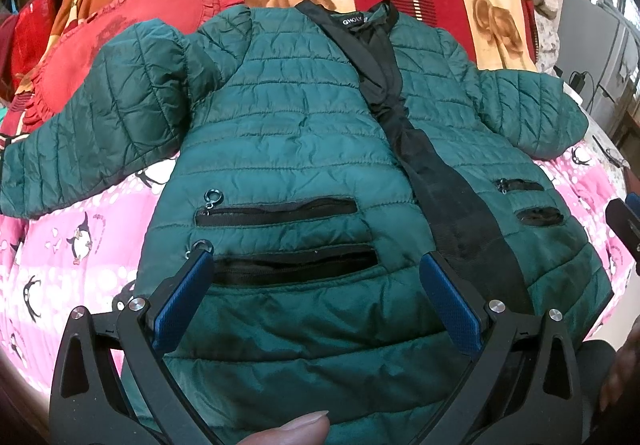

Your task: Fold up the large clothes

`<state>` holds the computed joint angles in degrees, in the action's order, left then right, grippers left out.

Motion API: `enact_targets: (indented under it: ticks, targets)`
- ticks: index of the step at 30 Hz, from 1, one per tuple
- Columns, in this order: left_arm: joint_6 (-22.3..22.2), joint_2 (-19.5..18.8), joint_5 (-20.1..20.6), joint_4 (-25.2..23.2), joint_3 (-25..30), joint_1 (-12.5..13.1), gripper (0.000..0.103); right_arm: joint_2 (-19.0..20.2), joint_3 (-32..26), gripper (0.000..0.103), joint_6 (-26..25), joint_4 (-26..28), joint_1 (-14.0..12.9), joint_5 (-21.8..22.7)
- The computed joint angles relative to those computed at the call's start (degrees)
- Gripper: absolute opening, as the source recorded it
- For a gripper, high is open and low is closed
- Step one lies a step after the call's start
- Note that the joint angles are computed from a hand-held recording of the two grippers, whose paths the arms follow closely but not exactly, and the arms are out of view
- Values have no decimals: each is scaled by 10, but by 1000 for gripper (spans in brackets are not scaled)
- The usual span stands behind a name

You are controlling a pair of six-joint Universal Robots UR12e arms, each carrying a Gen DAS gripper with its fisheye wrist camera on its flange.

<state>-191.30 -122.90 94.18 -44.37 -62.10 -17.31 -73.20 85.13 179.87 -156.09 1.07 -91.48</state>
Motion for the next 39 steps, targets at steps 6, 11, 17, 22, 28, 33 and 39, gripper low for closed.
enact_targets:
  ticks: [6, 11, 17, 22, 28, 33, 39]
  targets:
    - [-8, 3, 4, 0, -2, 0, 103, -2, 2, 97, 1, -3, -1, -1]
    - [-6, 4, 5, 2, -4, 0, 103, -4, 4, 97, 3, -6, 0, -7]
    - [-7, 5, 9, 3, -5, 0, 103, -6, -11, 97, 6, 25, -6, 23]
    - [-9, 8, 20, 6, -9, 1, 103, 12, -62, 97, 9, 103, -13, 86]
    - [-15, 4, 35, -1, -6, 1, 103, 61, -145, 97, -52, 95, -2, 98]
    - [-16, 2, 17, 5, -7, 3, 103, 94, -170, 97, -55, 53, -9, 123]
    - [-44, -33, 13, -77, 73, 10, 103, 122, -201, 97, 17, 170, -15, 57]
